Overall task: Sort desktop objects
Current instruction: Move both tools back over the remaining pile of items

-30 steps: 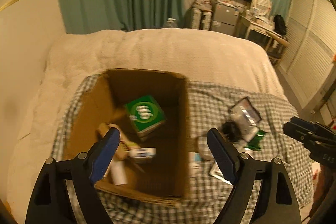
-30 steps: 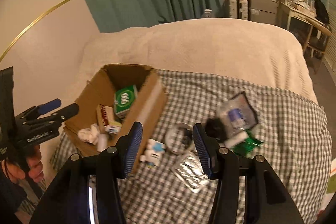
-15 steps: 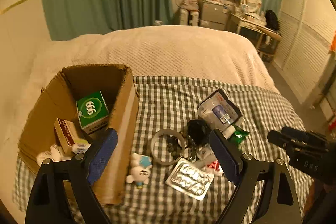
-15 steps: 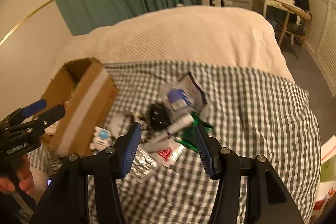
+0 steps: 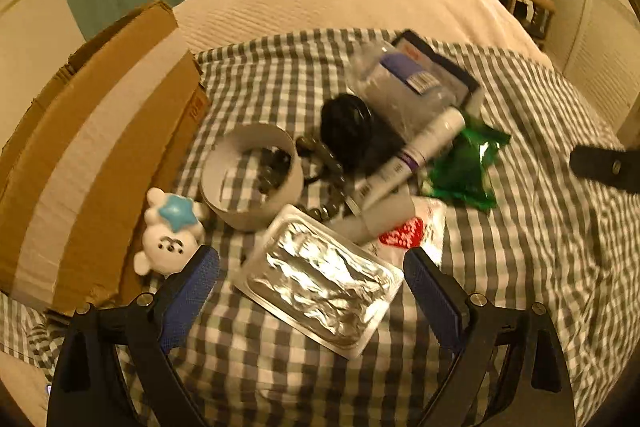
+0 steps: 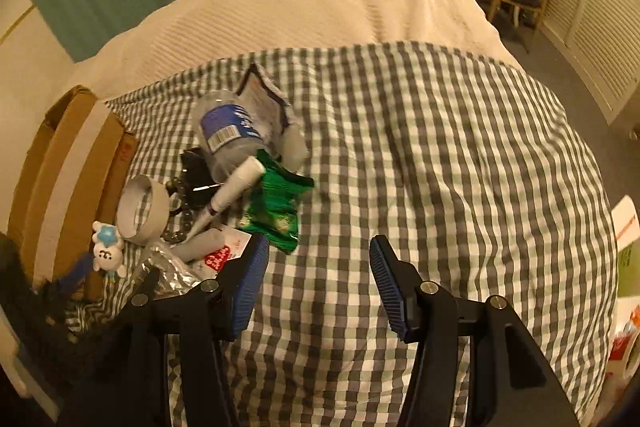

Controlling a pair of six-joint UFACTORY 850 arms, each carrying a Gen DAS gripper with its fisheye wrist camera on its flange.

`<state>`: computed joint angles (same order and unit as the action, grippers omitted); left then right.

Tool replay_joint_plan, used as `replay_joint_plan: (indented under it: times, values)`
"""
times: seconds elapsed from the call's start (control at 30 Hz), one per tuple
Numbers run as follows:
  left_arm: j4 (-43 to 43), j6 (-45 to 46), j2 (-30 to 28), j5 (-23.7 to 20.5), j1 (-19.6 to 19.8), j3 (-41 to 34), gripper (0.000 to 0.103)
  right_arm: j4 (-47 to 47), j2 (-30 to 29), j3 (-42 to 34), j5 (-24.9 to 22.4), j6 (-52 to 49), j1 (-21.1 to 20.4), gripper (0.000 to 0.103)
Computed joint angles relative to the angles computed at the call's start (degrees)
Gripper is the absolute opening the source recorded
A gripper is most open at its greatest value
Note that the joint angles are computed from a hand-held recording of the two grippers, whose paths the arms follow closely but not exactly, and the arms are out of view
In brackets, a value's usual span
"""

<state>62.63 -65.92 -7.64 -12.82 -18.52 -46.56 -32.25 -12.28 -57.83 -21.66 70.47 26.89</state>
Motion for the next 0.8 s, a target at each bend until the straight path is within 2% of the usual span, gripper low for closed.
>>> replay_joint_plan:
  times: [0.07,0.23,0.4,0.67,0.8]
  values:
    - [1.1,-0.3,0.4,-0.2,-0.3,0.5,0.096,0.4,0.2,0.1,-0.3,-0.7,0.0,0.052]
    - [-16.7,16.7,2.8,0.0,1.3,1.2,0.096,1.1,1.8,1.2,-0.8,-1.5,1.0,0.052]
    - [-20.7,19.0,4.5,-0.6,1.4,1.1,0.096,1.2,4.5,2.7,-1.4,-1.7,2.6,0.052]
    - [-37.9,34.9,6.4,-1.1,1.6,1.0,0.096,-1.2,9.3,5.8,-3.4,-0.3,4.7,0.052]
    - [-40.2,35.0,6.1,-1.3,2.0,0.7,0.096,-1.7,10.6,7.1,-2.9,0.6,4.8,0.052]
